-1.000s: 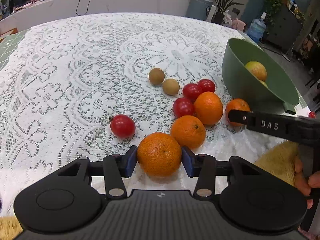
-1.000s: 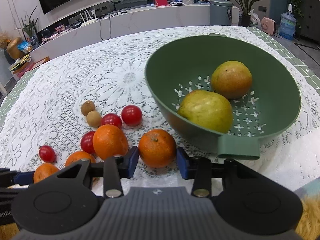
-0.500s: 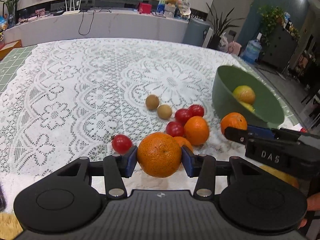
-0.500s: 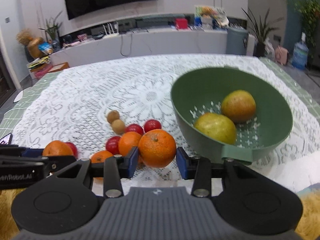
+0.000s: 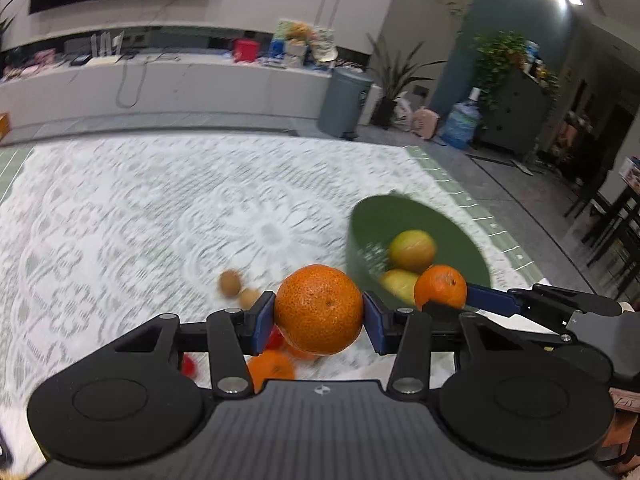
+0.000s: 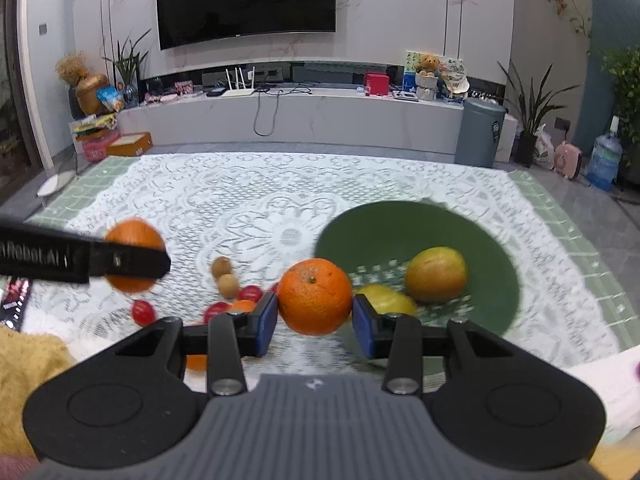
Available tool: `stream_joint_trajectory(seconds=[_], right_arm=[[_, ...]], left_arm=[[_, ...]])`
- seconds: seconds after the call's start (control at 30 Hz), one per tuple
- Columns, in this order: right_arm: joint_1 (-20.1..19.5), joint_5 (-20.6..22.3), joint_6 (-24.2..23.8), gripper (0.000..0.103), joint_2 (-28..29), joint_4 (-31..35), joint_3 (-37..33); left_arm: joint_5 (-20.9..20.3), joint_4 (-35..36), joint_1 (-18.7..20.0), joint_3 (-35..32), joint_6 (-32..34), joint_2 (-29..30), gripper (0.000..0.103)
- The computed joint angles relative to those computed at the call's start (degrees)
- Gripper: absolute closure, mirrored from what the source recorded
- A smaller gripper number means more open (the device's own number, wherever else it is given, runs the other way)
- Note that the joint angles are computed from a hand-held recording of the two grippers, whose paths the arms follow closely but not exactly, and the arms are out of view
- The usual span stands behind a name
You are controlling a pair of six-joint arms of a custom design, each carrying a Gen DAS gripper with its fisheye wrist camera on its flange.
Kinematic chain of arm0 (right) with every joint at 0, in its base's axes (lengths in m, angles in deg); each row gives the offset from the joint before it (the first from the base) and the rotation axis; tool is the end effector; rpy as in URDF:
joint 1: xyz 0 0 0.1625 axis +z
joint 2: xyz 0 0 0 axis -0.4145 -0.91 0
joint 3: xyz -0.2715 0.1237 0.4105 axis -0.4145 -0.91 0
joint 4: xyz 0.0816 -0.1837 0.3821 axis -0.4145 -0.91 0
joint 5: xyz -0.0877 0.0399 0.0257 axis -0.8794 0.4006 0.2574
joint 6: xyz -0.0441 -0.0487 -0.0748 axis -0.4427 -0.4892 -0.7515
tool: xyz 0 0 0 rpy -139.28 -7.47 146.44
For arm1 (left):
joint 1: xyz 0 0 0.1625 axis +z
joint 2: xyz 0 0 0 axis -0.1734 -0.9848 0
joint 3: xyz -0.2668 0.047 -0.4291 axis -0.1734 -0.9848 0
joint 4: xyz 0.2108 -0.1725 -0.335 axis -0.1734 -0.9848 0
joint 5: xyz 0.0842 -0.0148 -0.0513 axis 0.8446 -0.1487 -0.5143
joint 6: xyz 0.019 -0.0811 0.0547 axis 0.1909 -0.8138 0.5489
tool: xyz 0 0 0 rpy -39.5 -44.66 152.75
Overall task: Organize fruits
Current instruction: 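Carry both oranges into the colander and open both tools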
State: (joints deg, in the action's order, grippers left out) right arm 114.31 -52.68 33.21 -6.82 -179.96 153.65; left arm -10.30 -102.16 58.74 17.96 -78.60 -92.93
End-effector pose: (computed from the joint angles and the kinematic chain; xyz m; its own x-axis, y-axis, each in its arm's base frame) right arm 0.1075 -0.7214 0.3775 -0.6857 -0.3478 0.6394 -0.6873 0.5985 -0.4115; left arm -0.3795 -0.7319 0.1182 -0.8481 0.1853 -0.4964 0.4701 0.6953 -0.5437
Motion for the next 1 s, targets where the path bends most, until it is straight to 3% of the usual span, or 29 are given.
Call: stream_joint_trajectory(seconds=[0.17,0.47,0.83,1.0], right_arm=[[-0.2,-2.9,-2.5,0.065,-0.6,2.2,-2.9],[-1.0,-5.8,-1.1,0.065,0.3,15.3,-11.6],[-1.4,-9.4,-1.9,0.065,4.1,31.5,-22.1],[-1.4,-11.4,-1.5,0.065,6.1,38.0,-26.3]], left_arm=[[-3.0,2.9,-0.2,-5.5,4.3,2.8,0.05],[-5.4,13.9,-0.1,-15.2,8.6,8.0,0.05],[-8.9,30.6,2.1,-26.3,7.7,13.0,0.05],[-10.2,34.5,2.9,-29.2,7.1,14.2,0.05]])
